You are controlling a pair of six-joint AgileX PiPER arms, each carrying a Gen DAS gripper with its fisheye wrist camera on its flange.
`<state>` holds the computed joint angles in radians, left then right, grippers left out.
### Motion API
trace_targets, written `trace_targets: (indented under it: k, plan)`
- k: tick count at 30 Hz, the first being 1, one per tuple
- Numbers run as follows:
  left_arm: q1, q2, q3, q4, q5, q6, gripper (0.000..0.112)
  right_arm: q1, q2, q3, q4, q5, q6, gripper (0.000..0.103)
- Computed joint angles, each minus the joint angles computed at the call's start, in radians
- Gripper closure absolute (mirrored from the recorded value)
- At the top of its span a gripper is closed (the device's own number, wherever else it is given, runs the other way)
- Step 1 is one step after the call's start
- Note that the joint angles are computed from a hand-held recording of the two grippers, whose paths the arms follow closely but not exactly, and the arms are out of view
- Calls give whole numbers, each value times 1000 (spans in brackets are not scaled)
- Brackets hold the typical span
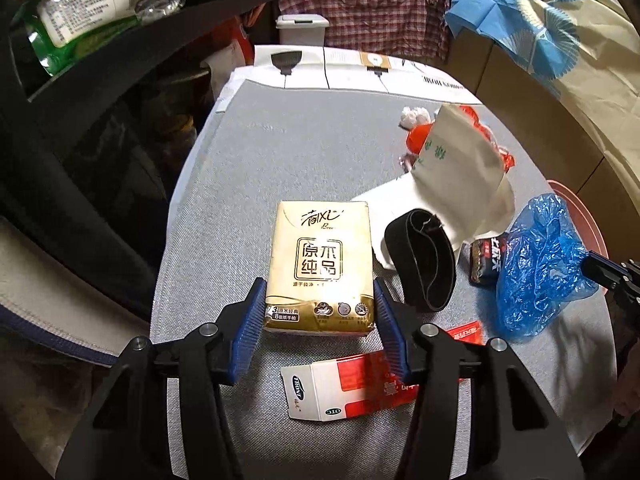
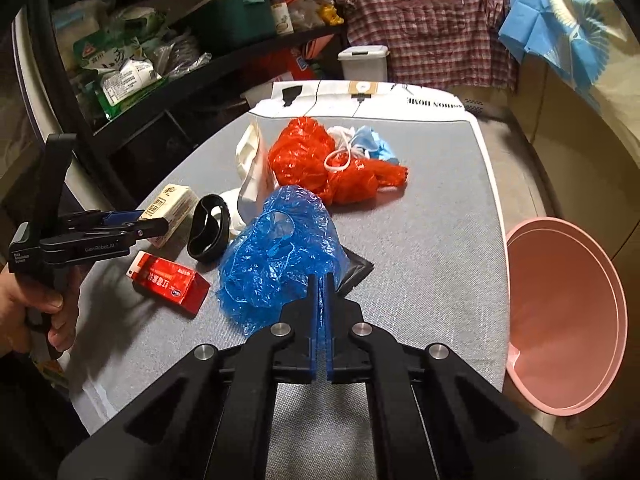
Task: Collect trash
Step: 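Grasp the tissue pack with the left gripper while the right gripper grasps the blue bag, then carry both items over the pink bin and open both grippers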
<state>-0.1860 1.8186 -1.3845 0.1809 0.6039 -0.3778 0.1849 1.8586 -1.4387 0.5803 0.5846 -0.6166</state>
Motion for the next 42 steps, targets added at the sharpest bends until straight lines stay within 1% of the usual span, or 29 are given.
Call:
trace_targets:
  k: [10, 16, 24, 28, 32, 37, 42]
  plan:
    - [-41, -53, 17, 78, -18, -75, 60, -25, -56, 37, 64, -28, -52, 101]
    - [-84, -74, 2, 124, -10, -131, 60, -45, -102, 73, 94, -54, -87, 101]
    - [-146, -83, -48, 173, 8, -201, 60, -97, -158, 94, 131, -63, -113, 101]
    - [-185, -78, -83, 204, 19, -231, 60, -132, -182, 85, 135, -52, -112, 101]
    - [-217, -72, -116, 217, 29, -247, 60, -161, -201, 62, 105, -37, -89, 101]
    - [-253, -54, -168, 226, 43, -254, 60, -209, -203, -19, 46, 23, -22, 101]
    - [-272, -24, -221, 206, 53, -238, 60, -258, -204, -75, 17, 46, -7, 101]
